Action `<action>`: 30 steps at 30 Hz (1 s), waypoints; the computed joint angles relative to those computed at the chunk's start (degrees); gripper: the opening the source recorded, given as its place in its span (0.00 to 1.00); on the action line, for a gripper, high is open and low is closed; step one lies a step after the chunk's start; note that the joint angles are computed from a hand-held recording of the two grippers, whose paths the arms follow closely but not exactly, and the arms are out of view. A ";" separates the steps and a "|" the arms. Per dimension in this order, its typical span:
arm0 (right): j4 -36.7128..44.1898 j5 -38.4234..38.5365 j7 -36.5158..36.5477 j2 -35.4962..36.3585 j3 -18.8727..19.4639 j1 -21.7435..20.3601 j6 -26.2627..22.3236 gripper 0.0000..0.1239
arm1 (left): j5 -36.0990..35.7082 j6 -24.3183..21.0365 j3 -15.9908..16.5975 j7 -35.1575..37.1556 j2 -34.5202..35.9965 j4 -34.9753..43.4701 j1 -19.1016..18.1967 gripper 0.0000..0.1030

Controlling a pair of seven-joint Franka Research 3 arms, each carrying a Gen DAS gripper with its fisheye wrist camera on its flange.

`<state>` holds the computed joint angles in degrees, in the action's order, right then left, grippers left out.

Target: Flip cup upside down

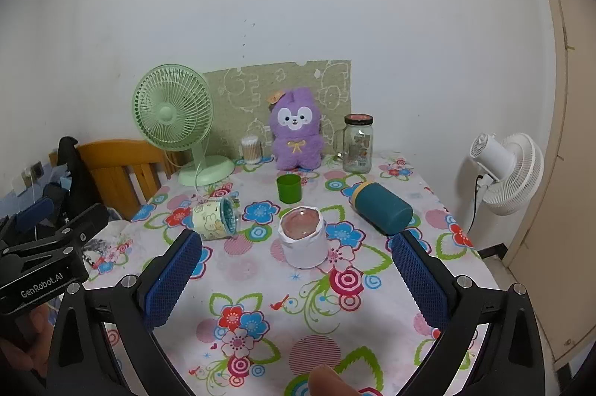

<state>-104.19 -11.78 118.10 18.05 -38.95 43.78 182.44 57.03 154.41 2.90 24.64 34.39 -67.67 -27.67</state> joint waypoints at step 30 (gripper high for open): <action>0.41 2.21 -3.37 -0.01 3.27 -2.58 -0.74 0.83 | -2.78 -0.77 -1.00 3.52 1.65 2.64 0.28 1.00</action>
<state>-103.78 -9.57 114.72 18.04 -35.69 41.20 181.69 54.25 153.65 1.90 28.16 36.04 -65.03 -27.39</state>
